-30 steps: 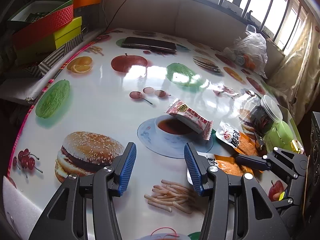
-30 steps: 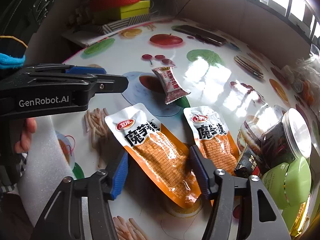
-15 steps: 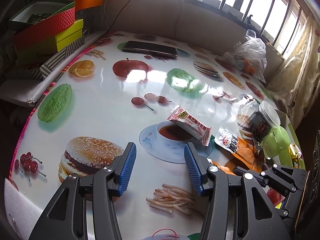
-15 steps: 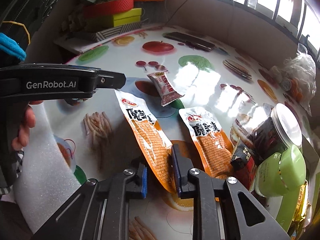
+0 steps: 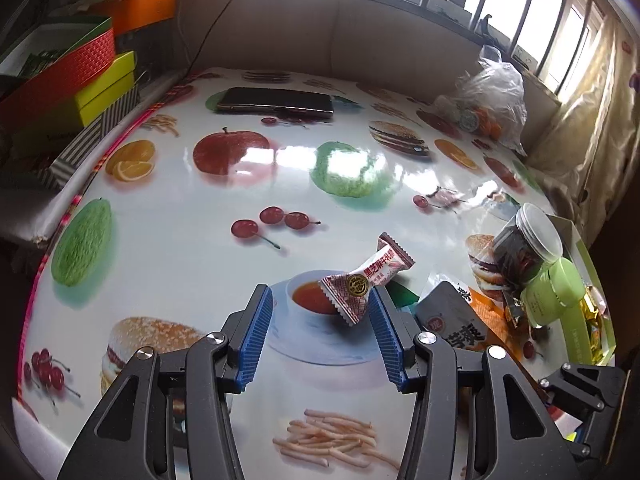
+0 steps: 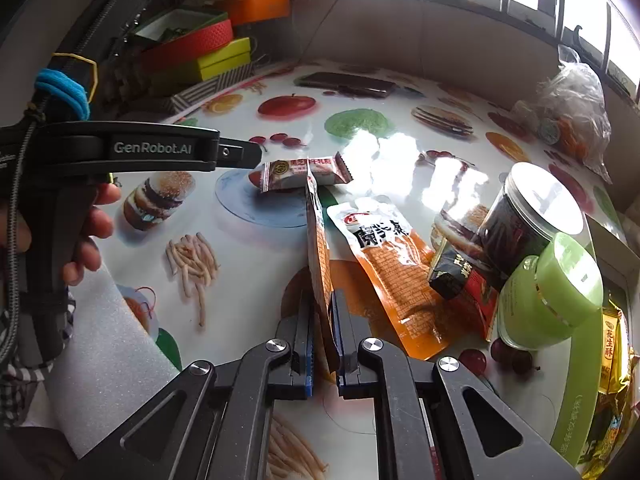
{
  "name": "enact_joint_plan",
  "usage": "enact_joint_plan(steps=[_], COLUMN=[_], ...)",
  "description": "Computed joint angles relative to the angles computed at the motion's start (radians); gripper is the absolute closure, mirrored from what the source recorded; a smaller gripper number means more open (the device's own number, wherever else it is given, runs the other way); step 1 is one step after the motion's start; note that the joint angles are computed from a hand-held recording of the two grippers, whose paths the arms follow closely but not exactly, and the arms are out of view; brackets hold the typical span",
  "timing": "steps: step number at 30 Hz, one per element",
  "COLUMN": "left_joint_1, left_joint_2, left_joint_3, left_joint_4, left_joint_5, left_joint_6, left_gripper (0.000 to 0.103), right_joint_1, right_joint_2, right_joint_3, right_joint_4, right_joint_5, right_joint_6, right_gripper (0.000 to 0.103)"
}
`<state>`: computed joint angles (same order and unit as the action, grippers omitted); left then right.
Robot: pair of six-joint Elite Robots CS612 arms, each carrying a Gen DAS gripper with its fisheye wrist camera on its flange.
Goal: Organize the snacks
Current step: 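Grasp an orange spicy-strip packet with the right gripper while the left grasps a nougat bar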
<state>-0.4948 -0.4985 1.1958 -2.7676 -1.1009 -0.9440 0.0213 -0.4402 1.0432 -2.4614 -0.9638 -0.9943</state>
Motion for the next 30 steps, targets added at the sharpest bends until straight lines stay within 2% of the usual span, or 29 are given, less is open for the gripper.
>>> enact_joint_plan(steps=[4, 7, 11, 20, 30], left_joint_1=[0.008, 0.022, 0.025, 0.029, 0.031], left_joint_2=[0.021, 0.044, 0.066, 0.094, 0.099], left_joint_3=[-0.045, -0.090, -0.133, -0.195, -0.197], left_joint_4=[0.024, 0.049, 0.080, 0.158, 0.133], left_joint_5=[-0.008, -0.083, -0.110, -0.091, -0.096], left_joint_6=[0.081, 0.155, 0.226, 0.240, 0.234], left_gripper=[0.052, 0.052, 0.052, 0.052, 0.053], right_joint_1=[-0.006, -0.009, -0.013, -0.018, -0.021], right_joint_2=[-0.003, 0.000, 0.004, 0.010, 0.010], right_joint_3=[0.003, -0.003, -0.013, -0.023, -0.022], right_joint_4=[0.001, 0.013, 0.028, 0.039, 0.041], right_joint_5=[0.016, 0.025, 0.034, 0.041, 0.048], right_joint_6=[0.012, 0.024, 0.042, 0.073, 0.075], right_gripper=[0.095, 0.095, 0.095, 0.095, 0.095])
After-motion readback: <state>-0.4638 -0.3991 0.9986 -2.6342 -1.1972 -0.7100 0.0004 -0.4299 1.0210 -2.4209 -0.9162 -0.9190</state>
